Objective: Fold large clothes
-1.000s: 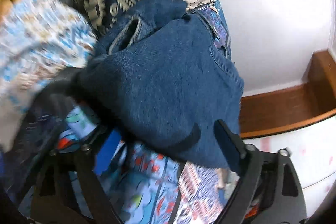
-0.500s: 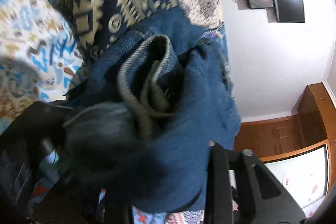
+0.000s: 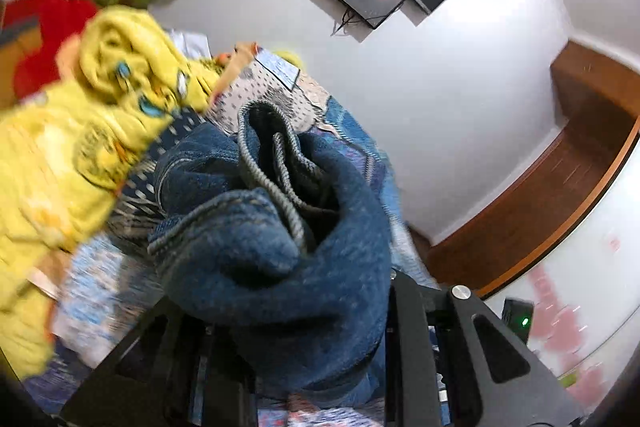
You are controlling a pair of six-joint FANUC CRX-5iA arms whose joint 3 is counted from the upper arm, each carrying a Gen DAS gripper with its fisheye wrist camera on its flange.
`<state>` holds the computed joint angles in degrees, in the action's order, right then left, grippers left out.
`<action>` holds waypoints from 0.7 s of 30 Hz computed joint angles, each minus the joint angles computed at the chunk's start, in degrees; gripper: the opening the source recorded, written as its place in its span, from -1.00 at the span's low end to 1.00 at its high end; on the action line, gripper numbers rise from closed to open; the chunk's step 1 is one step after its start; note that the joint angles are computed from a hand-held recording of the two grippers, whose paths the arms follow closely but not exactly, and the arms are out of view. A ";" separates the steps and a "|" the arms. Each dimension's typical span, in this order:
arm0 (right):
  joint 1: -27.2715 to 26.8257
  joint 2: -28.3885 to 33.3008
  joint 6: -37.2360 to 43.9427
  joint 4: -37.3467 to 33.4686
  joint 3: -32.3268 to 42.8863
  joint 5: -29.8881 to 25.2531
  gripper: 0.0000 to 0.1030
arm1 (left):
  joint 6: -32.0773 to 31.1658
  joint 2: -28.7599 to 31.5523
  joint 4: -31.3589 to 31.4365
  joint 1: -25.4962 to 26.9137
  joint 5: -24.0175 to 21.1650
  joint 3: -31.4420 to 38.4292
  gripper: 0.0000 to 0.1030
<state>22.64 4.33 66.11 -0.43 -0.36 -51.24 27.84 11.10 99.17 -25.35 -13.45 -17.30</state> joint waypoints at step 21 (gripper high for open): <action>2.74 -1.07 2.86 0.02 -3.40 -0.09 0.93 | 38.30 8.37 -53.70 0.90 -7.41 19.66 -0.60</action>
<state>25.38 3.27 68.97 -0.41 -3.77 -51.32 66.14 19.47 45.47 -24.46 -20.86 2.36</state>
